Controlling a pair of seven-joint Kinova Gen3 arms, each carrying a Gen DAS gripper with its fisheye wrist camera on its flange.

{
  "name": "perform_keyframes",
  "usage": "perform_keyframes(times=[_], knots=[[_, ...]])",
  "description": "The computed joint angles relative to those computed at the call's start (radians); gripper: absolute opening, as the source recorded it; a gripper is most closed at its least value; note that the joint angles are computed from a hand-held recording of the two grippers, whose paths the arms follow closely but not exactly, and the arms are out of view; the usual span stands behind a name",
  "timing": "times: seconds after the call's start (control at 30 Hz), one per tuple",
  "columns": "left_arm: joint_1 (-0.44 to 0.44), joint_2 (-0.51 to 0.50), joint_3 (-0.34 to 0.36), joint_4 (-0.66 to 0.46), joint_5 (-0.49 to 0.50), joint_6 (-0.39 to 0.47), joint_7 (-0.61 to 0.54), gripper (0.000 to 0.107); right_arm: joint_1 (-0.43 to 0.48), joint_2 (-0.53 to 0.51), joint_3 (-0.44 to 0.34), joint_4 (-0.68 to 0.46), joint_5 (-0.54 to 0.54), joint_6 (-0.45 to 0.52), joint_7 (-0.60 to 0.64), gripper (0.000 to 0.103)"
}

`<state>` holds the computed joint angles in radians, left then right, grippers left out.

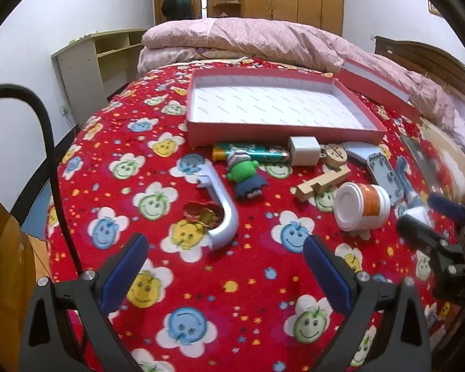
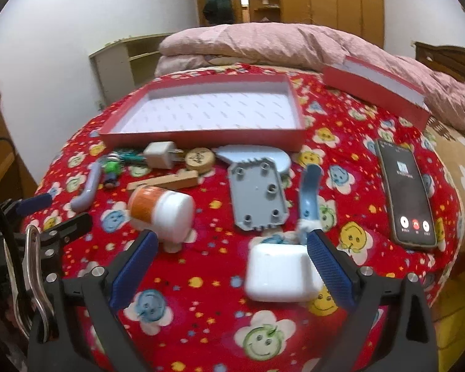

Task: Organize rigid objects
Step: 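Move the right tool to the white pill bottle while the left tool moves to the grey curved handle, then close the right tool on the pill bottle while the left tool closes on the grey handle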

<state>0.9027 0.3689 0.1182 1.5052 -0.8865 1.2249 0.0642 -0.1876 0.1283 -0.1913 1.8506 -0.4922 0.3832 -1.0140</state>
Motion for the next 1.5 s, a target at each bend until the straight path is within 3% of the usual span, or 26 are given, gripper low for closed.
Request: perform_keyframes(times=[0.27,0.6,0.87,0.97,1.13,1.2,1.3,1.43,1.5], knots=[[-0.005,-0.027,0.007,0.031,-0.001,0.017,0.028,0.102,0.003,0.005,-0.006,-0.045,-0.08,0.109,0.082,0.099],[-0.025,-0.054,0.023,0.081,-0.022,0.001,0.087,0.097,-0.07,0.057,0.002,-0.099,0.033,0.136,-0.026,0.09],[-0.053,-0.051,0.026,0.088,-0.021,-0.042,0.091,0.088,-0.105,0.087,-0.004,-0.103,0.136,0.081,-0.119,0.08],[-0.053,-0.043,0.023,0.083,-0.022,-0.05,0.084,0.079,-0.093,0.104,-0.015,-0.11,0.142,0.072,-0.13,0.071],[-0.061,-0.049,0.019,0.099,-0.024,-0.119,0.09,0.062,-0.014,0.115,-0.082,-0.089,0.049,0.028,-0.033,0.056],[-0.08,-0.059,0.019,0.111,-0.011,-0.178,0.082,0.049,0.019,0.119,-0.103,-0.086,0.0,0.029,0.007,0.056],[-0.105,-0.055,0.014,0.105,0.017,-0.242,0.055,0.041,0.035,0.111,-0.101,-0.077,-0.034,0.024,0.036,0.056],[-0.108,-0.042,0.004,0.085,0.028,-0.277,0.001,0.036,0.074,0.102,-0.112,-0.062,-0.096,0.029,0.102,0.056],[-0.093,-0.019,-0.007,0.059,0.019,-0.254,-0.023,0.036,0.093,0.107,-0.114,-0.062,-0.136,0.044,0.136,0.056]])
